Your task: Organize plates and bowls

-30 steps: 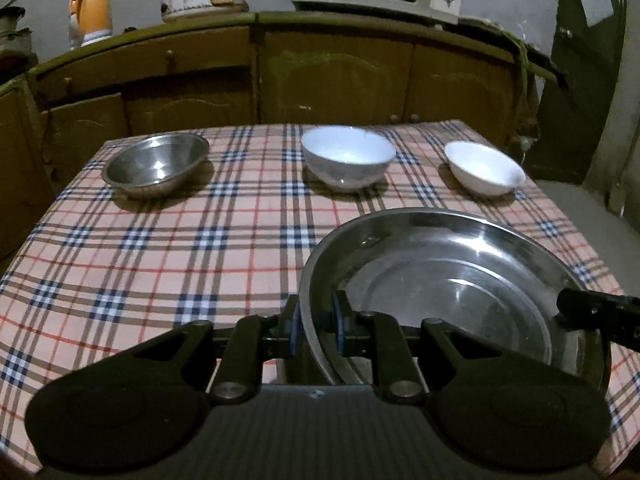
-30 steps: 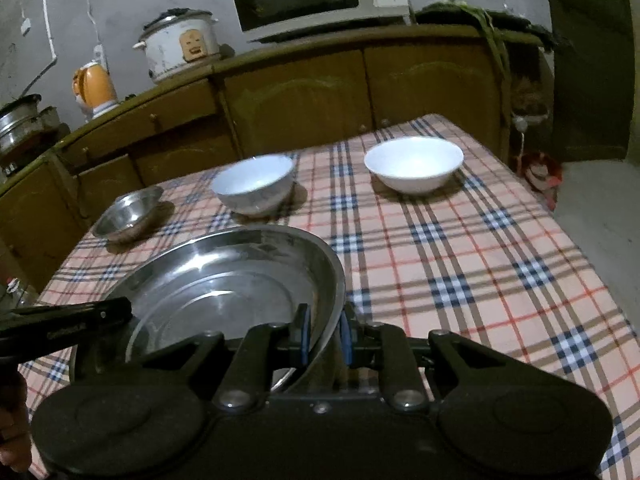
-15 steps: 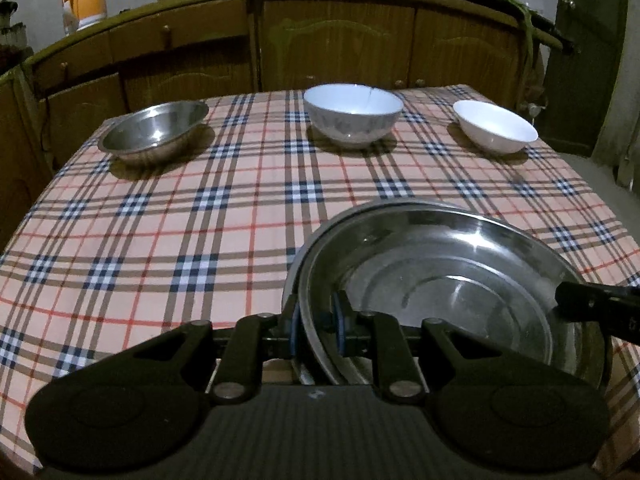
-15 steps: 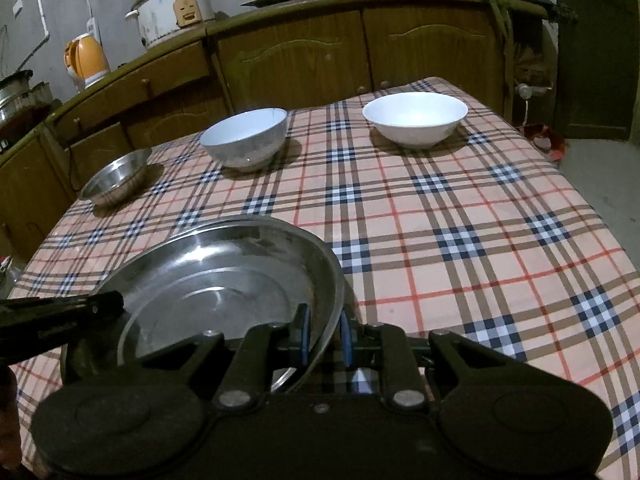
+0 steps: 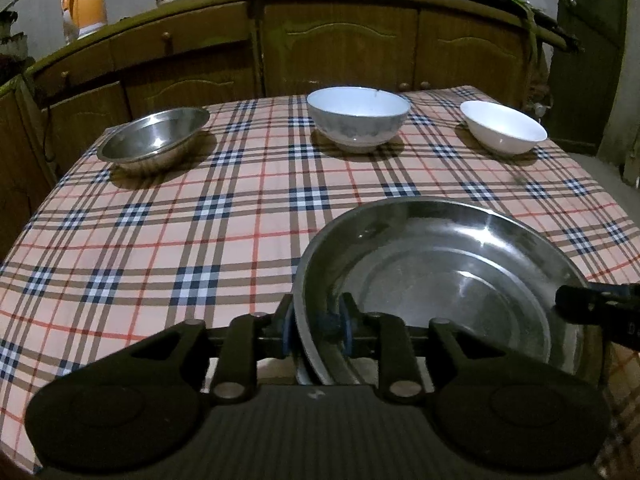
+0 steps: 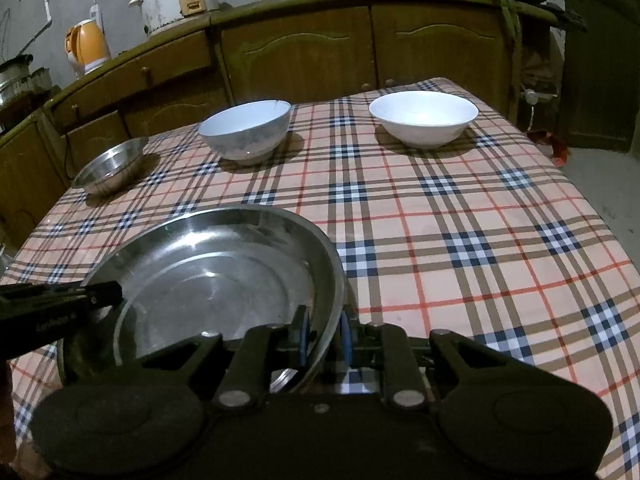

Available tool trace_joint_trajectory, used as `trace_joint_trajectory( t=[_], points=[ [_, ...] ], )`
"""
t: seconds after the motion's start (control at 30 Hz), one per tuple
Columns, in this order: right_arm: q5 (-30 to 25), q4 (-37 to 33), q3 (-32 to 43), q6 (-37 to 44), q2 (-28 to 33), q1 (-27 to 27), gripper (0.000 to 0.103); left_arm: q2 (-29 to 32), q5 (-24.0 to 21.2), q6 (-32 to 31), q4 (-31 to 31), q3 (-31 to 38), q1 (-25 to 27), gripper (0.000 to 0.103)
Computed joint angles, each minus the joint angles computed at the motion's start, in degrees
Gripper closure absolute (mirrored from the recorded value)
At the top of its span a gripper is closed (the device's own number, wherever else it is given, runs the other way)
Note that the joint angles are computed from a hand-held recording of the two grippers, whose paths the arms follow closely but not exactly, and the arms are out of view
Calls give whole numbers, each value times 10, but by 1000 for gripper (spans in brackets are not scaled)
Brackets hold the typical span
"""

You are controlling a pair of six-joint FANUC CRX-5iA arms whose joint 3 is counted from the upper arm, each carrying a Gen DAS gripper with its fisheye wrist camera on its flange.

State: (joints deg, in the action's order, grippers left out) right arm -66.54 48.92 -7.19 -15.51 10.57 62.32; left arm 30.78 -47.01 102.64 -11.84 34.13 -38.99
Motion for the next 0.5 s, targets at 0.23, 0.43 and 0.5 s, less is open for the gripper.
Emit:
trace_joint_trajectory(
  t=[0.23,0.43,0.5],
  points=[
    [-8,7,0,-3,0,0,64,-4,14,-6,15,-11,5,65],
    [-27,24,-13,-31,-12,2,49,-10,14,21,5,-15,7,45],
    [-23,23,-17,-37,-17,1,43,-10,10,28,2,-13,8,41]
  ],
)
